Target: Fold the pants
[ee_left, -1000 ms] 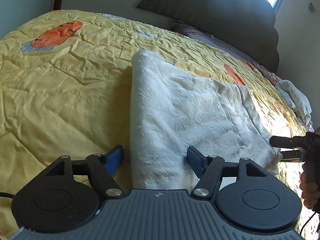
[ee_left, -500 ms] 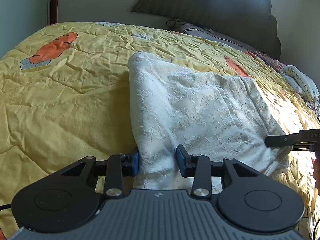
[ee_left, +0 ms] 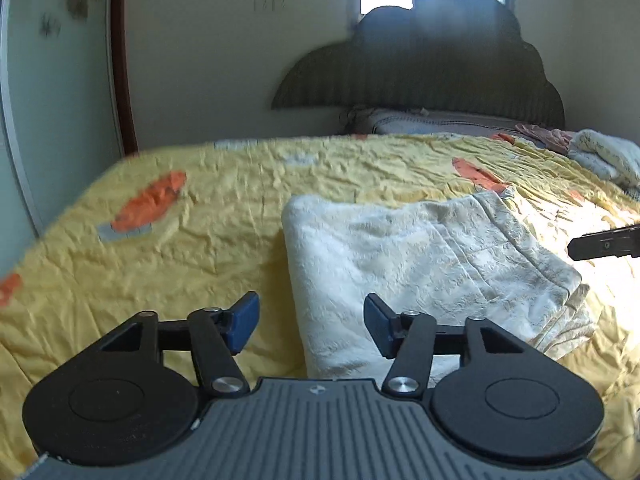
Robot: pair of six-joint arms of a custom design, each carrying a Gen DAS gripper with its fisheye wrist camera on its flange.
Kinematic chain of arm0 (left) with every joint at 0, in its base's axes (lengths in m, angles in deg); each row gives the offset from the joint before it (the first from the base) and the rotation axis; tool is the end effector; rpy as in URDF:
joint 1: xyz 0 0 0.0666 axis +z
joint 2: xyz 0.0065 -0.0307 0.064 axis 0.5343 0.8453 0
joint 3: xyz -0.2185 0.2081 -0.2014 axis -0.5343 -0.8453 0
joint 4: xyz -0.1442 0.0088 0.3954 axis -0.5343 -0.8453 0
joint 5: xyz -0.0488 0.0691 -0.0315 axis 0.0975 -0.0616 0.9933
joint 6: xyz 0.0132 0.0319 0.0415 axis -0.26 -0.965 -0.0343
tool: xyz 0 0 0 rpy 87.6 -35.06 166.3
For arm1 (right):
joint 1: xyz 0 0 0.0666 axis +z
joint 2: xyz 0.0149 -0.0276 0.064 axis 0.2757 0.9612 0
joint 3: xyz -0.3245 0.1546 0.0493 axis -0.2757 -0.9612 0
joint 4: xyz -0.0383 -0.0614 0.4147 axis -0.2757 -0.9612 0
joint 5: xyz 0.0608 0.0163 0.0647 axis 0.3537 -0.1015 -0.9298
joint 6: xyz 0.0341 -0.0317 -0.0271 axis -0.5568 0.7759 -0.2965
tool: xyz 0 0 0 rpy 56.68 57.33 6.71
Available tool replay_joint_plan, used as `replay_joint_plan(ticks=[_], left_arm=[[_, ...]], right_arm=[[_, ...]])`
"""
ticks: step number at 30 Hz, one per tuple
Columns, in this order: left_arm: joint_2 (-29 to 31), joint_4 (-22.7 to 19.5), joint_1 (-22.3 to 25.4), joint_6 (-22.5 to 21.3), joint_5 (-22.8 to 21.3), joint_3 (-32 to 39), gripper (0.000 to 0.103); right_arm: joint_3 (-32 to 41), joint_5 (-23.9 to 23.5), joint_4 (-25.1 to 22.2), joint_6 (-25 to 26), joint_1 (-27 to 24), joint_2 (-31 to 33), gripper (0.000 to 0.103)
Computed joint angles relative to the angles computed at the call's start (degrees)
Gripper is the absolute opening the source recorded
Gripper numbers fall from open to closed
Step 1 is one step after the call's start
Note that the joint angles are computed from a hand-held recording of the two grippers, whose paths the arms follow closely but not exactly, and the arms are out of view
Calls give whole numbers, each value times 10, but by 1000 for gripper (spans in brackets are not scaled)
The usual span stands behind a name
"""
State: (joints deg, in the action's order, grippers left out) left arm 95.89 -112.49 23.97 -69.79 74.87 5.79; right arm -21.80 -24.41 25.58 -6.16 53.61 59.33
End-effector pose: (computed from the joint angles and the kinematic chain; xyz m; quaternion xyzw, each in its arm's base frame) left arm 0.3392 -0.0516 0.5178 0.1361 0.8516 -0.0155 0.5059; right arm 0.3060 0.2259 0.4834 -0.0774 0.8760 0.1494 0.4521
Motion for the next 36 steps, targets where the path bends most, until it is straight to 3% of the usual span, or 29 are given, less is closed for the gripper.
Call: replay_joint_plan(ticks=[1,4,6,7,9,10,12,15,16,17,19,21,22,24,26,28,30,31,33,36], left_arm=[[-18,24,-9,-22,-8,-17,72],[-51,71,-44,-79,-8,-55,74],[-54,79,-64,-105,14,-67,75],[-48,62,-72,-112,29,-67,75],[-17,-13,-83,-112,32,-48,75],[-9,-30,-80,-105,42,-55,76],[-24,-16,-78,-124,46,-75,76],[-7,-32,-70,-115,64,-57,77],[-5,-35,-68,-122,68,-55,78],[-2,-47,-65,-125,77,-47,77],[5,-77,-33,-109,135,-18,75],[17,-83,11,-84,218,14,77],[20,-64,24,-65,238,25,81],[50,2,23,-36,209,51,90],[96,59,3,-40,142,76,89],[167,56,-18,-51,112,127,84],[234,15,-27,-51,123,181,82],[264,-8,-31,-54,112,204,78],[304,-37,-40,-55,60,231,81],[317,-42,-17,-21,103,228,88]], right_arm=[[5,19,-6,27,16,7,76],[28,50,-11,79,50,43,76],[38,20,-9,76,50,61,76],[44,-3,-22,67,45,71,76],[47,-22,-59,61,35,90,76],[26,-32,-42,69,32,77,76],[4,-40,-30,64,31,58,76],[23,-11,-52,88,46,75,76],[34,-23,-65,88,41,79,78],[45,-48,-76,79,30,81,78],[52,-112,-62,30,-5,67,78],[45,-153,-7,-19,-41,44,78],[45,-151,24,-44,-56,42,79],[70,-130,57,-103,-80,68,87],[92,-159,90,-163,-105,104,93],[107,-237,147,-256,-134,148,93],[128,-287,172,-329,-150,194,93],[144,-290,156,-331,-152,213,93],[175,-281,88,-308,-154,249,92],[113,-277,137,-276,-149,217,89]])
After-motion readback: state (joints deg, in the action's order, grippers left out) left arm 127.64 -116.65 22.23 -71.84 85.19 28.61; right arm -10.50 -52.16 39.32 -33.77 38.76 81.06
